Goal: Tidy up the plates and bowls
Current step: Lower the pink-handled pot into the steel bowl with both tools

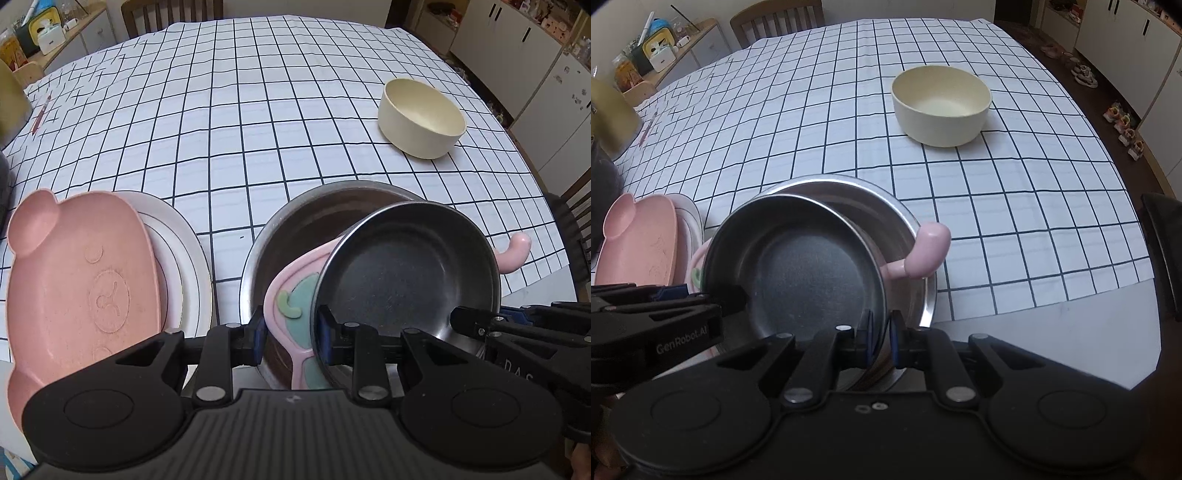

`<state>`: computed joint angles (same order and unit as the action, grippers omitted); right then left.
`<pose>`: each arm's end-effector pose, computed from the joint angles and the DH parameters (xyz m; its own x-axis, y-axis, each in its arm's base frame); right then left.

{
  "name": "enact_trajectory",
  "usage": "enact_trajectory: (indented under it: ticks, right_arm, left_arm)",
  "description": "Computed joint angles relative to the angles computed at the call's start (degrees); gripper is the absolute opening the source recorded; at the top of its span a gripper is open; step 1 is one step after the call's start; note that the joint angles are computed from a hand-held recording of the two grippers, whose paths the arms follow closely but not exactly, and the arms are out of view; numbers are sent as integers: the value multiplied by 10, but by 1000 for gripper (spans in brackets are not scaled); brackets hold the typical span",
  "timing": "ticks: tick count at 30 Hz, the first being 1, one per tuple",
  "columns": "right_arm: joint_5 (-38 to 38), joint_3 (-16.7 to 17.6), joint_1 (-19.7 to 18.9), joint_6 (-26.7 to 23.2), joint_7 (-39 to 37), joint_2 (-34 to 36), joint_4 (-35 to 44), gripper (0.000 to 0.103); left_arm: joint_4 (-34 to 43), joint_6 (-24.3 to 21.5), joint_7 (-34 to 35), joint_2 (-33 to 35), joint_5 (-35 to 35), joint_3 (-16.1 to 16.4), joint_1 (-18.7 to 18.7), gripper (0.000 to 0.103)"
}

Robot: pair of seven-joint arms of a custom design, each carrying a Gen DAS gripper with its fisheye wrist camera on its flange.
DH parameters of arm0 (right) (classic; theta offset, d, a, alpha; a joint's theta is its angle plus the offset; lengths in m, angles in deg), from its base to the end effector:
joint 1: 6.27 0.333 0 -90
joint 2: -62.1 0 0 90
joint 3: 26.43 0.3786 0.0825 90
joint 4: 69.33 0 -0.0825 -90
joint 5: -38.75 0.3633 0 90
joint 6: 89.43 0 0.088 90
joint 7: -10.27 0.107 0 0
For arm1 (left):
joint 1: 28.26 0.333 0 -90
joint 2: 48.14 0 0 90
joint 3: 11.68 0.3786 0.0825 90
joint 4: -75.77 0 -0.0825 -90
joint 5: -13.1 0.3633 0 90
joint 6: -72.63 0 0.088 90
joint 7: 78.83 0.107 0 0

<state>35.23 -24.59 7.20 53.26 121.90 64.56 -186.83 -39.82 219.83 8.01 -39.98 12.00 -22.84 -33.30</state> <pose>0.5566 0.1524 0.5331 -0.0505 -0.9943 -0.0938 -0.9225 0.0824 -0.3772 0.5838 -0.1633 0.5012 -0.2173 -0.9739 0.0654 -0.9012 0.1745 -0.3967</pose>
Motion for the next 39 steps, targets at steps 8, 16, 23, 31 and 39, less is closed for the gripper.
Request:
enact_trajectory:
  ticks: [8,16,23,31,39]
  right_arm:
    - [44,-3,-7,26,-16,-5,-8,14]
    - [112,-3,-16,26,-75,-10,-1,15]
    - [111,-4,-18,19,-72,-7,2,14]
    - [121,-3,-18,4,-72,-11,-3,29]
    - [142,-1,-19,1,-98,-22,-19,35]
  left_arm:
    - [11,-13,12,8,-20,-2,5,27]
    - [20,-20,90,-7,-100,-9,15,27]
    - [28,-7,85,8,-82,-3,12,27]
    - [36,10,105,28,-68,-12,16,29]
    - [38,32,165,26,-97,-30,34,44]
